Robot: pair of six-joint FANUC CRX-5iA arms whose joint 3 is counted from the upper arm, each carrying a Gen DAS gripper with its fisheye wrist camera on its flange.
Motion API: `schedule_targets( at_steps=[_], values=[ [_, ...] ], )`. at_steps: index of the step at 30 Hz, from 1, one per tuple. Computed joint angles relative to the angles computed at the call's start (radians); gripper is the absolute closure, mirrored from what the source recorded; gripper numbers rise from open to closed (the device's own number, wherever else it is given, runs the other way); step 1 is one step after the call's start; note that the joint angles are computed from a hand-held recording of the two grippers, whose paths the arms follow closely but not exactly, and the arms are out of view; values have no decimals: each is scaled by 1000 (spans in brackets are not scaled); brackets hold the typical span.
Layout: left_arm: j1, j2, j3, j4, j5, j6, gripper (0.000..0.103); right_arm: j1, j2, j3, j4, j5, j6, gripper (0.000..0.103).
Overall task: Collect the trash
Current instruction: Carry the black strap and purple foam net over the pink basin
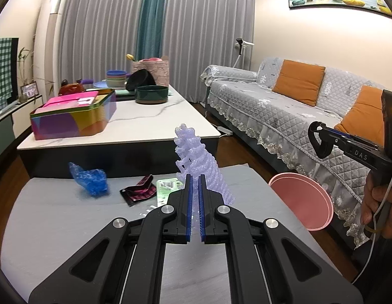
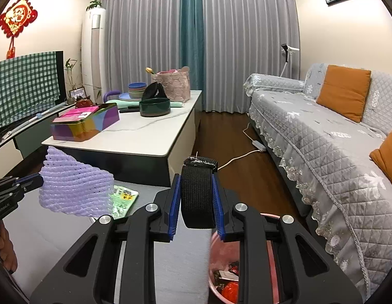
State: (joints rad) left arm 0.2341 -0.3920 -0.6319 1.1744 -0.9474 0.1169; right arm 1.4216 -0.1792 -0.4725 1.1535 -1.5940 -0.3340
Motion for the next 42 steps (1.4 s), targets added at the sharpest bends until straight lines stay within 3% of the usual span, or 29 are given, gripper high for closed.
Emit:
schedule_targets(
  at_steps=[29,42],
  values=[
    [-160,-4,-5,-40,29,52,99,108,-134,-97,-73,-200,-101,79],
    [-297,35,22,-83,80,120,99,129,-176,-126,-89,-247,-137,79]
  ],
)
